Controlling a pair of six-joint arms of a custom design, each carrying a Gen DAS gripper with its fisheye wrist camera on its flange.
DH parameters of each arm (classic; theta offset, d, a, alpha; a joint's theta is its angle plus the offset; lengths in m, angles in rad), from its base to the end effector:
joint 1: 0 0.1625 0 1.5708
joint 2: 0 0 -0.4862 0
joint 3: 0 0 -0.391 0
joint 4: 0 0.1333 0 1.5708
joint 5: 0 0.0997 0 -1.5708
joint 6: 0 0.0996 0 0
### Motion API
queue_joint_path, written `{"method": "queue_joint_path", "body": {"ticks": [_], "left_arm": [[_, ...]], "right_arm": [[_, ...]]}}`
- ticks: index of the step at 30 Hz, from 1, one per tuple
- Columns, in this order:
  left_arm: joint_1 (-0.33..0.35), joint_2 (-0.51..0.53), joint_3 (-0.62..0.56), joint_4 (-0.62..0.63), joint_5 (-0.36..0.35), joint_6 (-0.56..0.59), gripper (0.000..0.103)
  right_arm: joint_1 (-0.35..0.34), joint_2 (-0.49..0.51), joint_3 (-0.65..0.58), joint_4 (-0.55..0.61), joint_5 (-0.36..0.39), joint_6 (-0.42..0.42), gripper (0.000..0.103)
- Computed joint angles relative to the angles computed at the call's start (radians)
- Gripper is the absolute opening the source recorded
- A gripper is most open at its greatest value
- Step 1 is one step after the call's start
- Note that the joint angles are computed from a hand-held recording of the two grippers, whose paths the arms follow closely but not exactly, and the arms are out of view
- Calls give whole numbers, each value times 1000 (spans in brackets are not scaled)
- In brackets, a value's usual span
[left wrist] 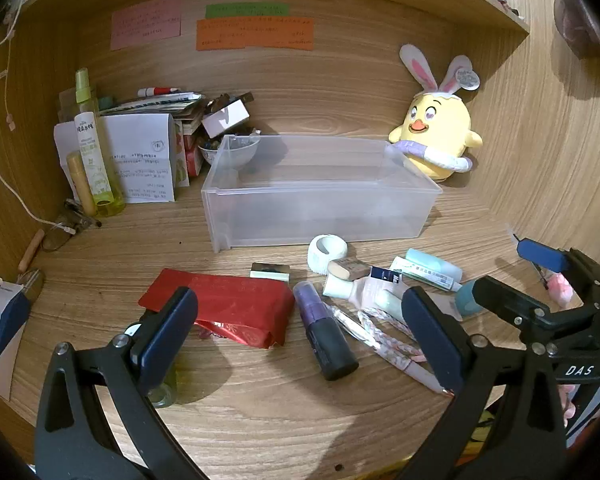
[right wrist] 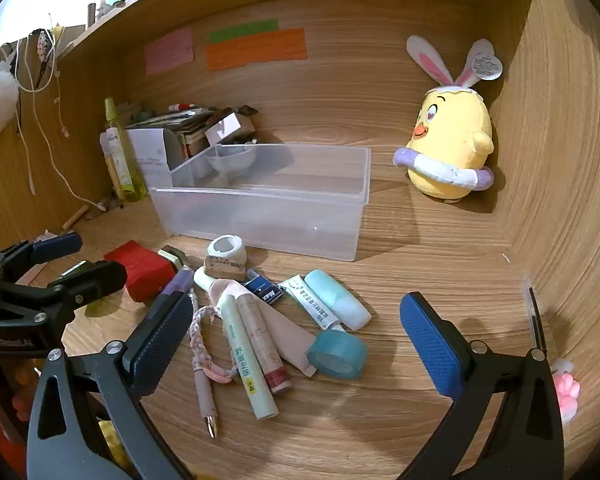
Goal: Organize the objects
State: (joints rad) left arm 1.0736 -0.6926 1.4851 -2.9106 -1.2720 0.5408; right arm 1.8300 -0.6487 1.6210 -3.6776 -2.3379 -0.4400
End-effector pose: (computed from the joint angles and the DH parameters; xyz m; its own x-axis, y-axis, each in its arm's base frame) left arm -0.2307 -0.7661 0.1651 -0.5731 0.6618 -0.4834 0.8192 0.4781 -0.3167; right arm 0.2453 -0.6745 0.1933 -0.7293 0.2092 0.6514 -0.4631 0.5499 -0.6951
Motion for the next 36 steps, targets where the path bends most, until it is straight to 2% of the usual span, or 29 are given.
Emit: {"method": "queue_joint_path", "body": {"ticks": [36], "left_arm": [[-2, -20, 22, -17, -17, -8, 103]], "right_arm": [[3, 7, -8, 11, -13, -2, 103]]}}
